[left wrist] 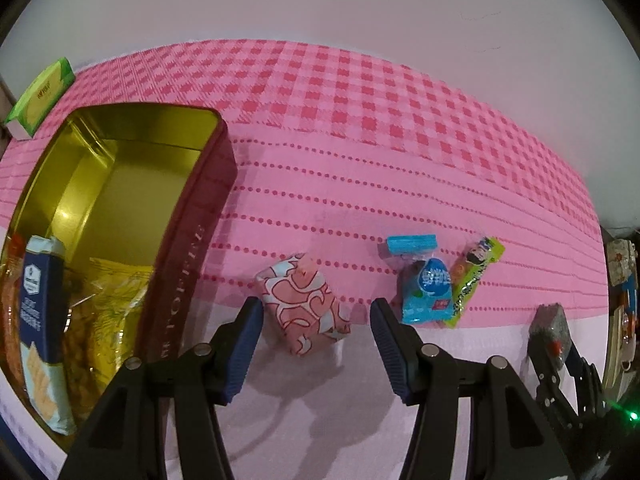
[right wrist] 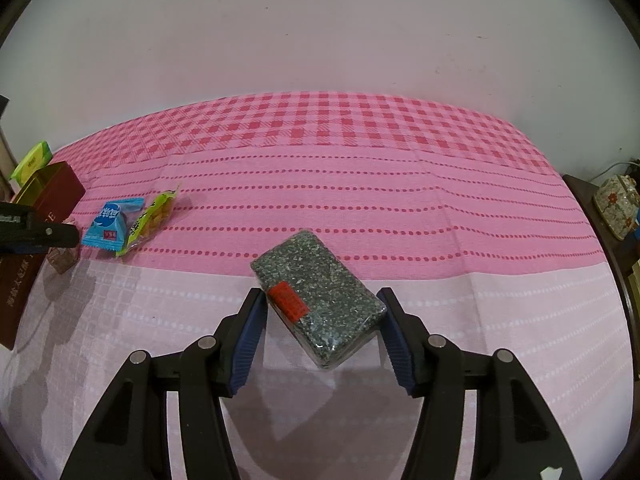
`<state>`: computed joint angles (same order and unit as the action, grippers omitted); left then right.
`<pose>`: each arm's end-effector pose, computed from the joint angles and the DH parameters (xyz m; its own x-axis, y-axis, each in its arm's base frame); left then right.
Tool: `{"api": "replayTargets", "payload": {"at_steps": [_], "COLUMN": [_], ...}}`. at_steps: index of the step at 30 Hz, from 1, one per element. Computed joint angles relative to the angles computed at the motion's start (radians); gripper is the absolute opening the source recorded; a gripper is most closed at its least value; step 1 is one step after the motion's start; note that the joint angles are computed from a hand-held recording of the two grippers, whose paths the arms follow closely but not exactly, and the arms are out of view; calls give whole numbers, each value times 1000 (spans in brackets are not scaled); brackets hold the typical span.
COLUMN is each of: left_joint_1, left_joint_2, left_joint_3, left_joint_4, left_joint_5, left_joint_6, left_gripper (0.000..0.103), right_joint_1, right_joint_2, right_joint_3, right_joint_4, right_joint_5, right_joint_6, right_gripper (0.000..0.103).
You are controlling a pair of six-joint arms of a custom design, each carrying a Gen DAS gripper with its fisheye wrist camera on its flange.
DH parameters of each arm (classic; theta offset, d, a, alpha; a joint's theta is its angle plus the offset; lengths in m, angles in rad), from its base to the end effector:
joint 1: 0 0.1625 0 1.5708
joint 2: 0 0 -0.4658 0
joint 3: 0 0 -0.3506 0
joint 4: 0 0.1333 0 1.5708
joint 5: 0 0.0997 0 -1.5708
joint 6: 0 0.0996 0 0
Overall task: Organize snacks
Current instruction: 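Grasp the pink patterned candy box with the left tool, then carry the pink box with the left tool over the tin while the right tool holds the grey block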
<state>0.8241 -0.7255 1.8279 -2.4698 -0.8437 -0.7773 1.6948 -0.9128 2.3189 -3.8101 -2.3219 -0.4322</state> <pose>-0.2539 -0.5681 0.0657 -0.7924 -0.0722 -0.6057 0.1536 0.9374 -0.3126 0.1221 -0.4516 0.2100 -0.6805 0.0935 0.7267 -0.4055 0.7780 -0.4798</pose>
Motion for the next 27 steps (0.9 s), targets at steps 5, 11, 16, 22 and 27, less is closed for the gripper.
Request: {"api": "replayTargets", "payload": {"at_steps": [5, 11, 16, 22, 27], "left_joint_1": [2, -7, -21, -50, -74], "left_joint_2": [6, -4, -21, -41, -68], "left_joint_3": [-7, 18, 48, 77, 99], "left_joint_4": [32, 17, 0, -20, -31], "left_joint_5": [16, 14, 4, -15, -23], "left_joint_6": [9, 68, 106, 197, 240], "left_gripper": [42, 40, 39, 39, 39], "right_joint_1": [2, 4, 4, 4, 4], "right_joint_2": [2, 4, 4, 4, 4], "right_joint_3": [-1, -3, -4, -4, -5], "right_joint_4": [1, 2, 4, 5, 5], "right_joint_5": [-3, -5, -5, -6, -6], "right_joint_6": [2, 4, 4, 4, 5], "right_gripper": [56, 58, 58, 58, 58]}}
